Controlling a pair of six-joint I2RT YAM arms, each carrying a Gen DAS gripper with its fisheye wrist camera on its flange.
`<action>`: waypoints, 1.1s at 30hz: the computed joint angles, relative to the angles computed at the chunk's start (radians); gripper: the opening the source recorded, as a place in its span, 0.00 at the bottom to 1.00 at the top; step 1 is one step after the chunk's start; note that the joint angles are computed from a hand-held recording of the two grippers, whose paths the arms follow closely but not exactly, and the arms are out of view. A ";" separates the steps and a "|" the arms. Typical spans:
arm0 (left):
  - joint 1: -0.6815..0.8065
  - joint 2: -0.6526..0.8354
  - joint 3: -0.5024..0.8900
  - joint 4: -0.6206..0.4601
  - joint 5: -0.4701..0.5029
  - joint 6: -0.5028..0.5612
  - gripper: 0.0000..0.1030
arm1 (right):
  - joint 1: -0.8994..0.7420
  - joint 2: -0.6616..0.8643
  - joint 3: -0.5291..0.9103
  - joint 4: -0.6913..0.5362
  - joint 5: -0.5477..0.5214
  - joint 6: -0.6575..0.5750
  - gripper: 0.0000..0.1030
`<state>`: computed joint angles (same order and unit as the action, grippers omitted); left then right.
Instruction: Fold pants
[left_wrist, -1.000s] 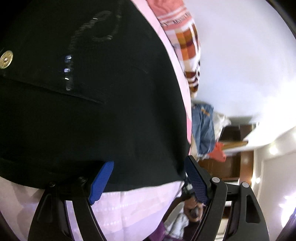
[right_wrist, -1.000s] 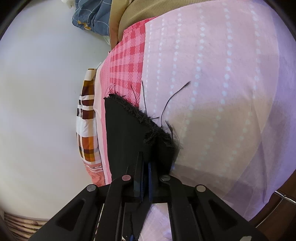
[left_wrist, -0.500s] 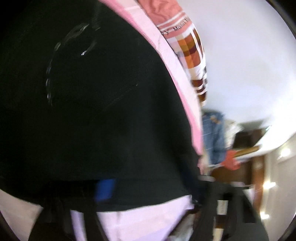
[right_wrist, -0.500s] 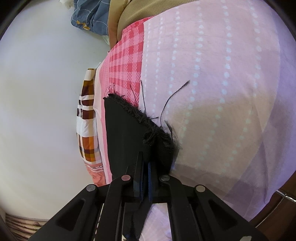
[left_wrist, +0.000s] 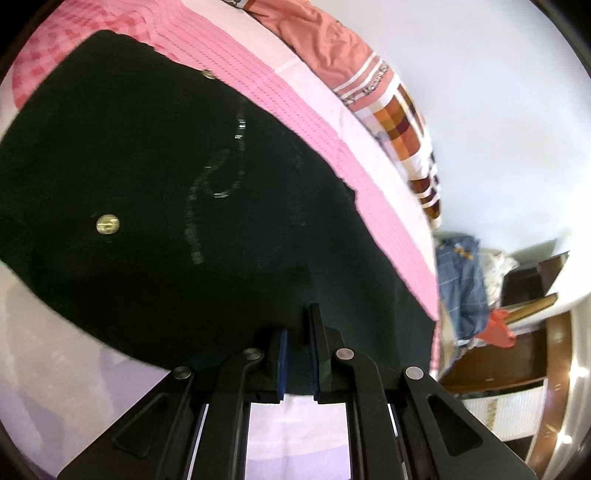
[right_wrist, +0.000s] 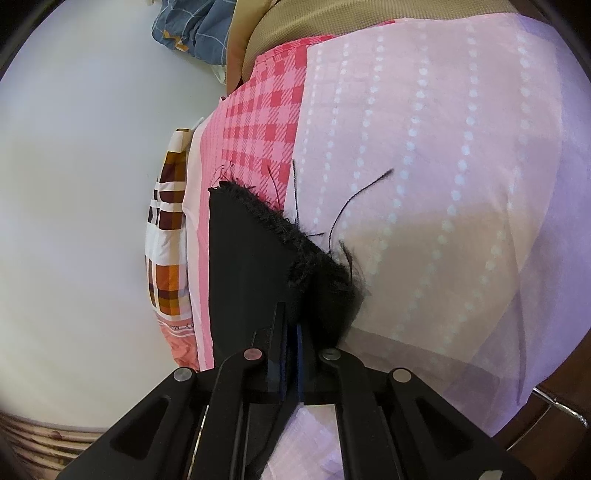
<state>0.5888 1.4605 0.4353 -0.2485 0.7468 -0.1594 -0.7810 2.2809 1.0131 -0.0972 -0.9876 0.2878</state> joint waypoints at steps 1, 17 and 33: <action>0.000 0.029 0.008 -0.004 -0.006 0.024 0.09 | 0.000 -0.004 -0.006 0.005 0.002 -0.001 0.02; 0.012 0.048 -0.022 -0.007 -0.078 0.091 0.10 | -0.038 -0.038 -0.013 0.004 0.037 -0.018 0.02; 0.100 0.112 0.014 -0.133 -0.018 0.270 0.35 | -0.055 0.002 0.014 -0.015 -0.070 0.024 0.18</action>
<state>0.6888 1.5723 0.4492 -0.3816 0.7284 0.1110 -0.8362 2.2831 1.0268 -0.1123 -1.0579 0.3116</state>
